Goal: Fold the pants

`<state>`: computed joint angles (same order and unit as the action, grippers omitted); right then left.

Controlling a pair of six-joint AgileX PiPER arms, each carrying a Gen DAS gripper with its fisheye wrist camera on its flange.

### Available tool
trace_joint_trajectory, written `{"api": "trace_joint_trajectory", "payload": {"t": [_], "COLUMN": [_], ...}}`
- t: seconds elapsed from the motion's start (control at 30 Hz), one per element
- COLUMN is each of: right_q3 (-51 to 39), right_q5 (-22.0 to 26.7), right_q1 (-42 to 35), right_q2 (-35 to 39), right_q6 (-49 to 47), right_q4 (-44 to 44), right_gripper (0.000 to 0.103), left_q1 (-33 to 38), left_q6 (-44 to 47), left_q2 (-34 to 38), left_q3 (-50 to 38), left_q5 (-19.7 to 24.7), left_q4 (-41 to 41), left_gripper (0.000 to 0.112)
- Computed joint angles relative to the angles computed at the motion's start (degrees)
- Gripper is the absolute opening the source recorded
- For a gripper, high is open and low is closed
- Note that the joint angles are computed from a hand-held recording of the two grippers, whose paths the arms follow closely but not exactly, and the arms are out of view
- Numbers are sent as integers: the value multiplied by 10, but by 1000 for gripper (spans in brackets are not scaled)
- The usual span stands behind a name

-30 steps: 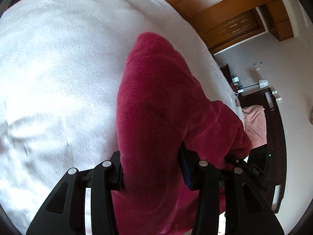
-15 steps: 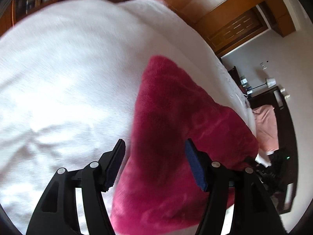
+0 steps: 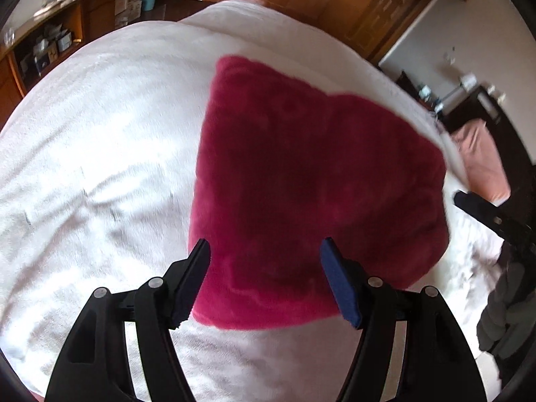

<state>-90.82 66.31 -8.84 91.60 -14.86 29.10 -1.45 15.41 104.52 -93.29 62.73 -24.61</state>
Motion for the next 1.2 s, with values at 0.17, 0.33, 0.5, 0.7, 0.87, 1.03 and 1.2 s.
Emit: {"api": "trace_joint_trajectory", "payload": {"t": [0.17, 0.33, 0.5, 0.7, 0.87, 1.03, 1.2], "right_q3": [-12, -28, 5, 91, 126, 162, 168], "right_q5": [-11, -8, -26, -84, -70, -82, -89], "right_q1": [-3, 5, 18, 37, 66, 105, 142], "right_q2": [73, 88, 16, -105, -146, -188, -204], "right_q6": [12, 23, 33, 59, 107, 148, 187], "right_q4": [-55, -67, -89, -104, -152, -206, -249], "right_gripper": [64, 63, 75, 100, 100, 100, 100], "left_q1": [-26, -32, -47, -100, -124, -143, -152], "left_q6": [-15, -26, -37, -90, -110, -121, -137], "left_q2": [-7, -28, -56, -85, -116, -136, -164], "left_q3": [26, 52, 64, 60, 67, 70, 82], "left_q5": [-9, -26, -41, -39, -32, -31, -46], "left_q4": [43, 54, 79, 162, 208, 221, 231], "left_gripper": [69, 75, 94, 98, 98, 98, 98]}}
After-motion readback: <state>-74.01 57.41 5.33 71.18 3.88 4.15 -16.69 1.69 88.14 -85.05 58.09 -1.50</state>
